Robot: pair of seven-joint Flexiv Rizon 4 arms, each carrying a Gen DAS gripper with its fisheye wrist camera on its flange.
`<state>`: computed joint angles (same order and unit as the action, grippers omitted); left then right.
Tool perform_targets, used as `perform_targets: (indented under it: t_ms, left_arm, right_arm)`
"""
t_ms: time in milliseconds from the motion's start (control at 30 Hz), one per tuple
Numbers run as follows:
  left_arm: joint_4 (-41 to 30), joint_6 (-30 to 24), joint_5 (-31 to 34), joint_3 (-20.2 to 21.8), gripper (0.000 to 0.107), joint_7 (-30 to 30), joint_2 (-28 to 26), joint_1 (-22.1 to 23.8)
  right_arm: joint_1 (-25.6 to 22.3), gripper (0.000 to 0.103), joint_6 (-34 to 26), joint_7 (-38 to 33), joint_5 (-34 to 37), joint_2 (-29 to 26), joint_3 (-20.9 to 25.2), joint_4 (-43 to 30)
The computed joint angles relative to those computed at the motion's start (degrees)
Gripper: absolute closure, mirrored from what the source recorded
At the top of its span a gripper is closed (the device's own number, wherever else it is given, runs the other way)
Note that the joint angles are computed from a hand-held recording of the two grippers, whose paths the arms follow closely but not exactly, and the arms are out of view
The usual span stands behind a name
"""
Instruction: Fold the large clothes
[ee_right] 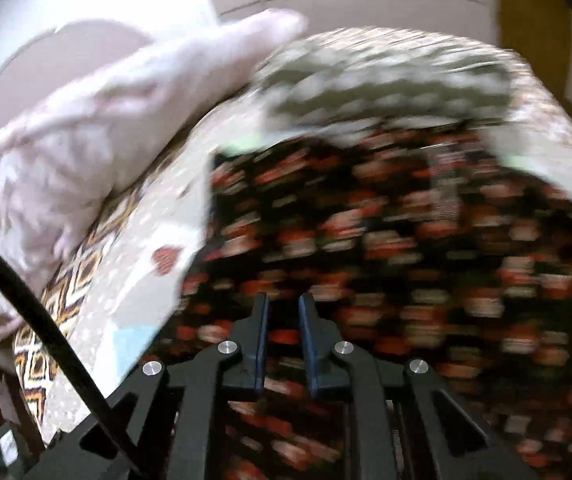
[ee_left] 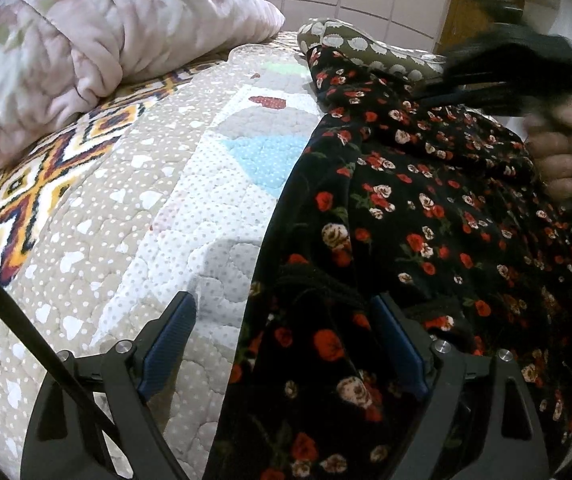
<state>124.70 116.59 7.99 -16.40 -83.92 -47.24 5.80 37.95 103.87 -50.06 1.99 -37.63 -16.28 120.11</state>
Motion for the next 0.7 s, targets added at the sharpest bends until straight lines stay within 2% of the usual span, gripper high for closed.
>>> perform_targets:
  t_ms: [100, 133, 167, 200, 300, 367, 400, 500, 633, 700]
  left_arm:
    - [0.0, 0.3, 0.4, -0.4, 0.019, -0.1, -0.3, 0.5]
    - [0.0, 0.4, 0.6, -0.6, 0.019, -0.2, -0.4, 0.8]
    - [0.0, 0.3, 0.7, -0.9, 0.019, -0.3, -0.4, 1.0]
    - [0.0, 0.4, 0.9, -1.0, 0.019, -0.4, -0.5, 1.2]
    - [0.0, 0.4, 0.8, -0.8, 0.019, -0.5, -0.4, 1.0]
    - [0.0, 0.4, 0.8, -0.7, 0.019, -0.5, -0.4, 0.9]
    - [0.0, 0.3, 0.9, -0.7, 0.019, -0.5, -0.4, 0.9]
    - [0.2, 0.3, 0.5, -0.2, 0.019, -0.5, -0.1, 0.3]
    - [0.1, 0.3, 0.3, 0.0, 0.019, -0.5, -0.1, 0.0]
    - [0.1, 0.3, 0.2, 0.1, 0.019, -0.5, 0.0, -0.2]
  right_arm:
    - [-5.8, 0.086, -4.7, 0.4, -1.9, -5.8, 7.5, -9.0]
    - [-7.5, 0.086, -8.0, 2.3, -4.1, -7.8, 9.2, -12.1]
    - [-7.5, 0.086, -10.7, 4.2, -5.7, -9.2, 9.1, -14.0]
    - [-6.0, 0.086, -10.0, 5.9, -6.4, -9.7, 7.0, -14.0]
    - [-5.9, 0.086, -11.7, 7.2, -7.4, -8.0, 6.7, -13.5]
    - [-1.6, 0.081, -6.4, 8.8, -8.2, -5.6, 1.6, -8.2]
    - [1.1, 0.072, -4.5, 8.8, -7.5, -3.9, -1.0, -5.3]
    - [8.0, 0.053, 1.2, 6.9, -3.0, 1.2, -7.5, 4.7]
    - [18.2, 0.051, 5.6, 3.4, 7.7, 5.4, -17.5, 18.6]
    - [18.0, 0.051, 9.9, 4.5, 13.2, 6.7, -18.3, 26.7]
